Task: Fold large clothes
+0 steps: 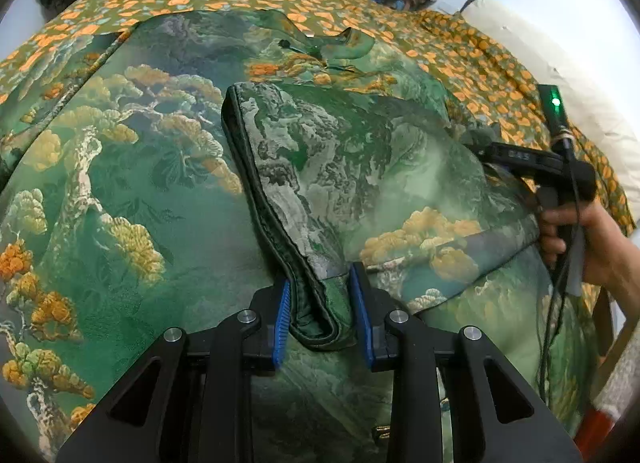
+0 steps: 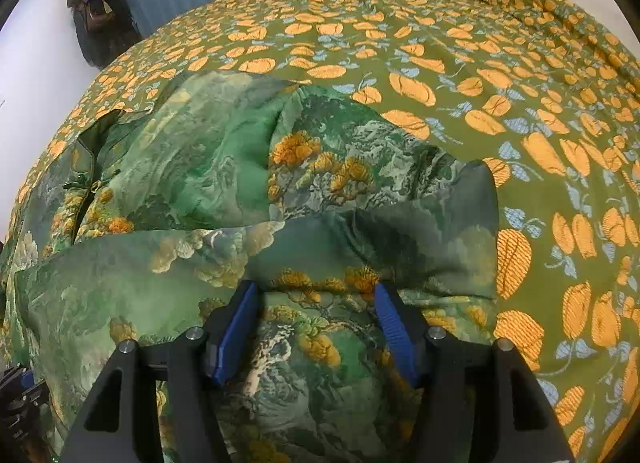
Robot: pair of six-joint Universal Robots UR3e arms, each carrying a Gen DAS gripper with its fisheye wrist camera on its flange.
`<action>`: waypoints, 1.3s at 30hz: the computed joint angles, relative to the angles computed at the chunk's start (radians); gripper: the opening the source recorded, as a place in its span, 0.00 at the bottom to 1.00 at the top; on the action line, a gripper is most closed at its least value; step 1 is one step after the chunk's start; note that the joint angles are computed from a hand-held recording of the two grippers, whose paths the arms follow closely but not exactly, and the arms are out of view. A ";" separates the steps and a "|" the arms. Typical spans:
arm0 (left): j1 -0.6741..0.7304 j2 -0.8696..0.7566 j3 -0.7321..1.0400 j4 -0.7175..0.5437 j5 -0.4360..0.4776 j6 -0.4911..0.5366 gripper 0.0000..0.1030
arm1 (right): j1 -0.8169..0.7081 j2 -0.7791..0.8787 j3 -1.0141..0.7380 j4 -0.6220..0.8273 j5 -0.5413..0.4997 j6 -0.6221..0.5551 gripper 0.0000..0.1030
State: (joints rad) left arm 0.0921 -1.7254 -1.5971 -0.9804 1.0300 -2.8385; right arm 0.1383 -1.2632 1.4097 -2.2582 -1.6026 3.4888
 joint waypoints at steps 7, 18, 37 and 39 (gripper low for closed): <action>0.013 0.016 -0.036 0.025 -0.015 0.005 0.29 | 0.066 -0.302 0.228 0.064 0.026 -0.009 0.61; -0.005 0.128 0.013 -0.135 0.071 0.023 0.57 | 0.310 -0.282 0.212 0.068 -0.288 0.300 0.61; 0.592 0.938 -0.269 -0.911 -0.048 0.689 0.85 | 0.845 -0.240 0.016 0.574 -0.795 0.843 0.77; 0.616 0.941 -0.258 -0.926 -0.056 0.696 0.85 | 0.862 -0.199 -0.019 0.577 -0.807 0.821 0.77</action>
State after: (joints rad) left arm 0.7083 -0.7841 -1.8553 -1.9068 0.9736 -2.1423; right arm 1.0004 -1.4626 1.3911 -1.6816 -2.4096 4.3096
